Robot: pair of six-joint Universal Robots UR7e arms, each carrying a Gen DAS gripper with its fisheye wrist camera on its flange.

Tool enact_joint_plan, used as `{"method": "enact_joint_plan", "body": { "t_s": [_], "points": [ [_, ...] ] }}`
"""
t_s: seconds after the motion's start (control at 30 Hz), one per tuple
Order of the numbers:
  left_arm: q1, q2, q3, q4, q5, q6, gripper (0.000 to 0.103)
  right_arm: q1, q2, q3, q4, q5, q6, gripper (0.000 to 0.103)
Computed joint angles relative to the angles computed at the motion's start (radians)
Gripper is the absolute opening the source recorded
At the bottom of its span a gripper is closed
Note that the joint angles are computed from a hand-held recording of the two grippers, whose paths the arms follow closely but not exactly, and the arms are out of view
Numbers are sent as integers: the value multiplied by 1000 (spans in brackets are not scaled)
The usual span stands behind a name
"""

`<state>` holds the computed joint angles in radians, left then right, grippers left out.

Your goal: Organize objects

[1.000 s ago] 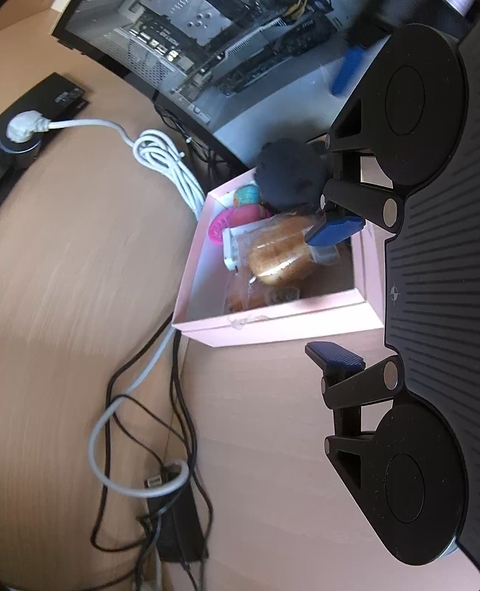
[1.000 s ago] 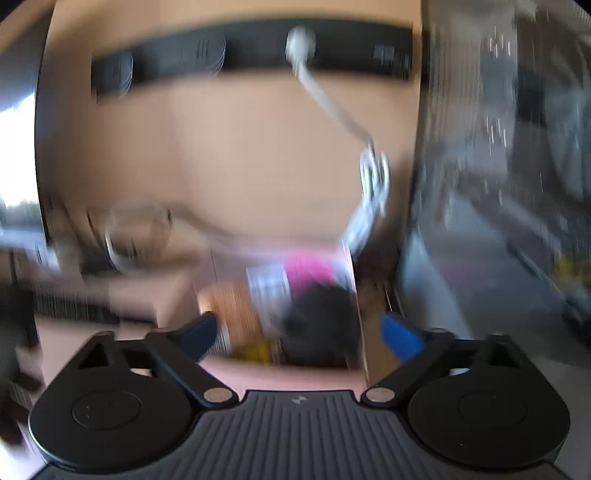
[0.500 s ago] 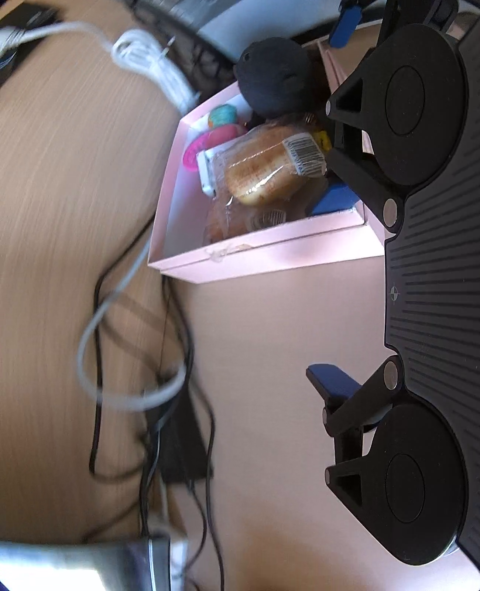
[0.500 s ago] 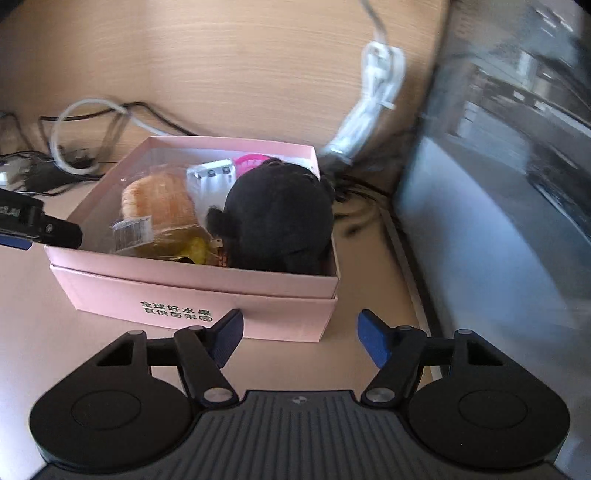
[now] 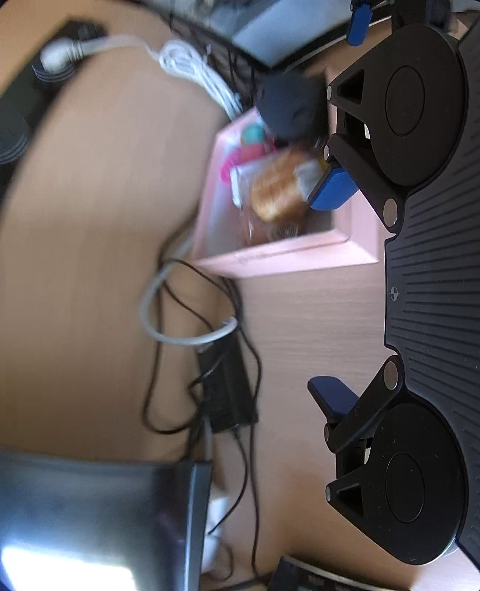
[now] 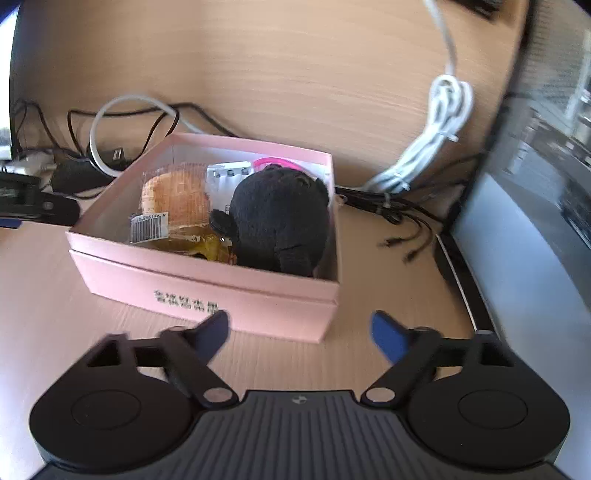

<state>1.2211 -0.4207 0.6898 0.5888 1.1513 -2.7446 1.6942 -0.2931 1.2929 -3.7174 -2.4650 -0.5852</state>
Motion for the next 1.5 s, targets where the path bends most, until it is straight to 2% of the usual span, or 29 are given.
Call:
{"method": "enact_joint_plan", "body": {
  "t_s": [0.1, 0.23, 0.3, 0.4, 0.5, 0.6, 0.7, 0.77, 0.83, 1.0, 1.5],
  "points": [
    [5, -117, 222, -61, 49, 25, 100, 20, -38, 112, -32, -32, 100, 102],
    [8, -209, 441, -106, 62, 63, 100, 46, -76, 259, 18, -95, 330, 103],
    [2, -241, 534, -163, 42, 109, 100, 60, -69, 295, 29, -137, 377, 103],
    [-5, -244, 580, -189, -8, 74, 100, 75, -48, 319, 14, -192, 367, 103],
    [-9, -238, 611, -253, -57, 71, 100, 74, -41, 335, -7, -186, 332, 103],
    [-23, -232, 647, -366, -107, 136, 100, 56, -11, 321, -160, -136, 209, 103],
    [-34, -222, 656, -420, -141, 96, 100, 28, 27, 285, -325, -67, 52, 103],
    [-36, -218, 674, -487, -143, 136, 101, 3, 33, 286, -394, -1, 1, 103],
    [-36, -209, 662, -488, -141, 128, 100, -24, 5, 319, -379, 80, 44, 103],
    [-44, -182, 628, -489, -168, 108, 101, -53, -20, 315, -327, 136, 105, 103],
    [-43, -157, 588, -479, -182, 99, 102, -63, -14, 287, -307, 168, 84, 103]
  ]
}}
